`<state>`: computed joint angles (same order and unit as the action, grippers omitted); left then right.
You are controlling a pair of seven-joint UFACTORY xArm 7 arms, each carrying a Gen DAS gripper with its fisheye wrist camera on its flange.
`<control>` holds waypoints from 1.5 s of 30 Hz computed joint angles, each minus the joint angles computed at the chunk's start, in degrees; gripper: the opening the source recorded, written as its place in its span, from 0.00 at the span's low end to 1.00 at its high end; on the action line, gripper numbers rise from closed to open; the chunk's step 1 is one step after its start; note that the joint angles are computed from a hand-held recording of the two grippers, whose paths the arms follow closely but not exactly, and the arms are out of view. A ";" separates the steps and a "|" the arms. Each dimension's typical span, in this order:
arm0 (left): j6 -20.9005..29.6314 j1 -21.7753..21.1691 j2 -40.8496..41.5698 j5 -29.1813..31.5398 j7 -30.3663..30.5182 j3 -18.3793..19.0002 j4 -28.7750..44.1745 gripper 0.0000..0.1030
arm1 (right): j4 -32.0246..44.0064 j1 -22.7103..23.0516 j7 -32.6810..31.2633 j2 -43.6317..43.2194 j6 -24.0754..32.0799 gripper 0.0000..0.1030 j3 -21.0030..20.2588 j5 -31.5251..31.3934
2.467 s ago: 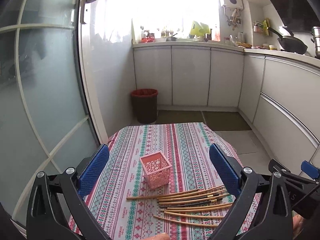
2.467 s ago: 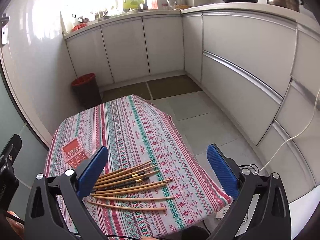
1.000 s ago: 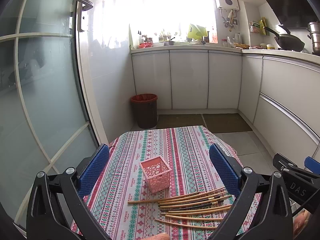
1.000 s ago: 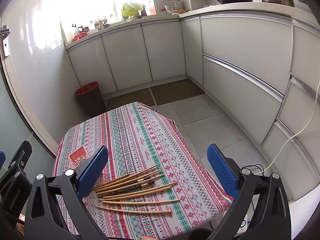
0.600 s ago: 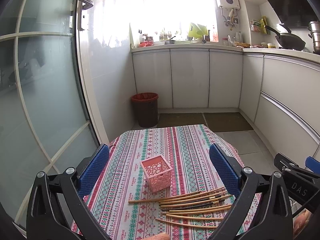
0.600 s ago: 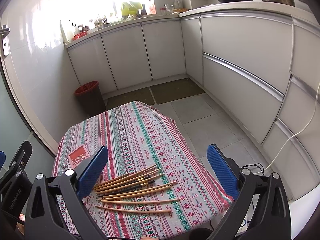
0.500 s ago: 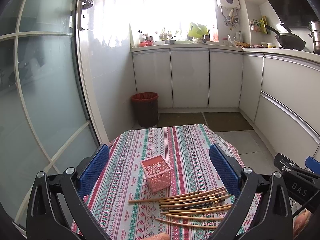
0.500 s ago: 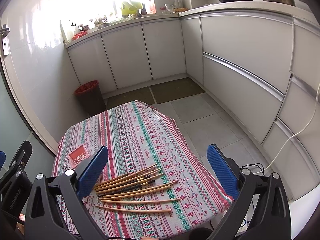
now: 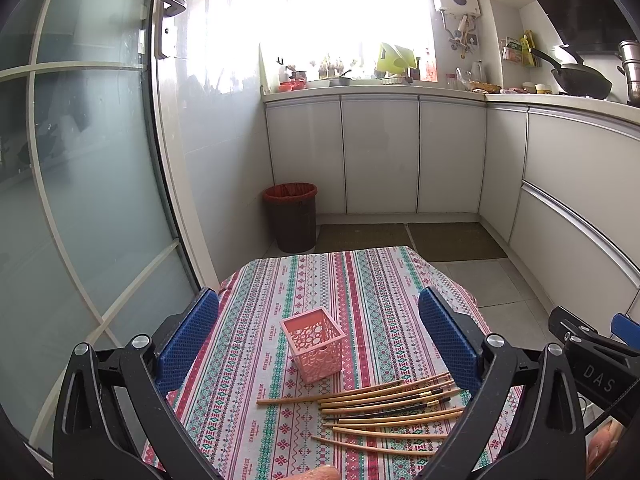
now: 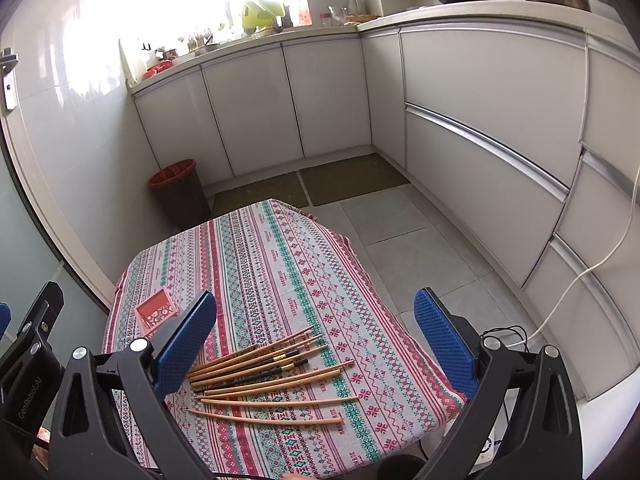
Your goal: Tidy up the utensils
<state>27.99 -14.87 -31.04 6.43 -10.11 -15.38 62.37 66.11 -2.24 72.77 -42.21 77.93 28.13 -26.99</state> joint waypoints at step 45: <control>35.73 -15.44 42.97 -10.66 42.89 2.62 34.56 0.07 | -49.13 10.45 12.68 -23.20 -33.04 0.75 -25.95 54.46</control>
